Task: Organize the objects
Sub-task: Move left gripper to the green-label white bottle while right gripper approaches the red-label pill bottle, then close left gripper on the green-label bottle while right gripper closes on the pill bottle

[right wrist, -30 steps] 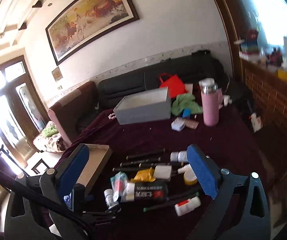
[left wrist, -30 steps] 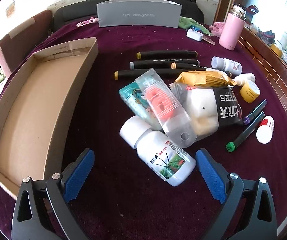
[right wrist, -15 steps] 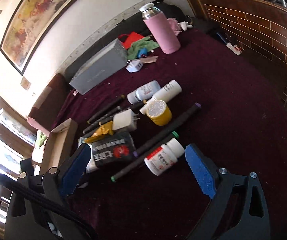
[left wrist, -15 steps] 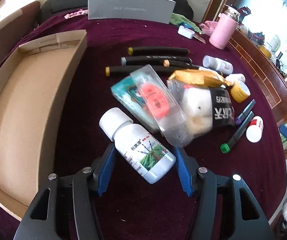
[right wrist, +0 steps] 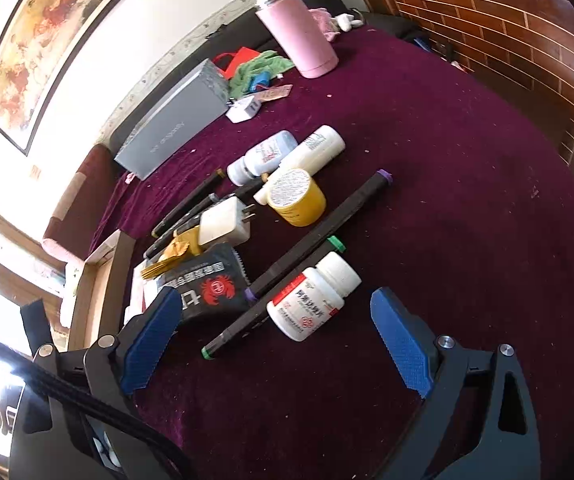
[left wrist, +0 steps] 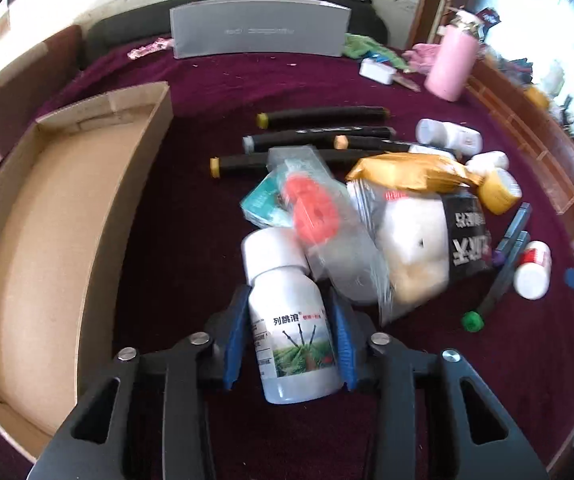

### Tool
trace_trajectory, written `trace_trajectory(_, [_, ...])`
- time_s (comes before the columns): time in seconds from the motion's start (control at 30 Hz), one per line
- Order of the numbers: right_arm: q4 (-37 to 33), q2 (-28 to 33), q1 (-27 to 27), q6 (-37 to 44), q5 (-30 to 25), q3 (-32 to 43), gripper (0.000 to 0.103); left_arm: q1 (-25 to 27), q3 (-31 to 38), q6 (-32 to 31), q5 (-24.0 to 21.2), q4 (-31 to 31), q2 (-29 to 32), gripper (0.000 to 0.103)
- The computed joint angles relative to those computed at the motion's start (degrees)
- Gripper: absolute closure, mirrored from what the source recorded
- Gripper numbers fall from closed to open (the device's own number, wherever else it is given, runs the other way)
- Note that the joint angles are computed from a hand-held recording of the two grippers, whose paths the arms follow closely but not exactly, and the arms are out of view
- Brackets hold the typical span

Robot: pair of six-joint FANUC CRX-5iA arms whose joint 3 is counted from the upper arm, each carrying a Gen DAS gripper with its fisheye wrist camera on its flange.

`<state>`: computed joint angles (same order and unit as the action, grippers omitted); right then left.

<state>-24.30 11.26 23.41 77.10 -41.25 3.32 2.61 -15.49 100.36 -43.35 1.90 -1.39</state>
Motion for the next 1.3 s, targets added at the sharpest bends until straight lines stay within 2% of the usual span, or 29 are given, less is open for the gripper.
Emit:
trace_trajectory(0.1, [4.6,0.6,1.2,-4.6,-0.7,-0.2,0.007,2.4,-3.5,-5.4,1.1,6.4,-1.9,0.073])
trace_trajectory(0.2, [8.7,1.0,2.6,-8.0,-1.2,-0.4,0.012,3.6,-6.4,-8.7,2.1,10.4,-3.9,0.073])
trace_trajectory(0.27, [11.9,1.7,3.9,-10.5,-2.0,-0.2,0.028,4.4,-8.4,-10.8,2.8,13.2,-5.4,0.072])
trace_trajectory(0.37, [18.7,3.4,6.4,-15.8,-3.5,0.3,0.041,5.3,-10.8,-13.1,3.5,15.8,-7.6,0.072])
trace_trajectory(0.43, [20.5,4.6,7.1,-17.9,-4.6,1.0,0.050,5.6,-11.9,-14.1,3.7,16.5,-8.9,0.072])
trace_trajectory(0.57, [22.6,6.2,7.5,-22.2,-5.5,1.7,0.056,6.8,-13.9,-16.6,3.8,18.7,-11.1,0.072])
trace_trajectory(0.67, [23.8,6.2,7.6,-24.2,-5.5,1.5,0.056,7.4,-15.3,-17.6,4.1,19.3,-12.6,0.072])
trace_trajectory(0.73, [25.0,6.2,8.0,-25.5,-5.6,1.3,0.061,8.0,-16.3,-18.6,4.3,20.3,-13.7,0.072])
trace_trajectory(0.8, [24.1,5.9,7.7,-25.0,-5.7,1.2,0.061,8.5,-17.1,-19.3,4.5,20.9,-14.9,0.072])
trace_trajectory(0.87, [21.7,5.1,7.1,-23.4,-6.2,1.3,0.068,9.4,-18.1,-20.0,4.4,21.7,-16.4,0.072])
trace_trajectory(1.17, [7.6,-0.1,5.4,-11.5,-6.7,0.9,0.069,13.8,-21.1,-23.3,3.6,25.4,-22.2,0.072])
trace_trajectory(1.3, [2.6,-0.7,6.1,-6.6,-8.5,4.0,0.069,16.6,-20.8,-25.0,2.4,26.2,-24.6,0.072])
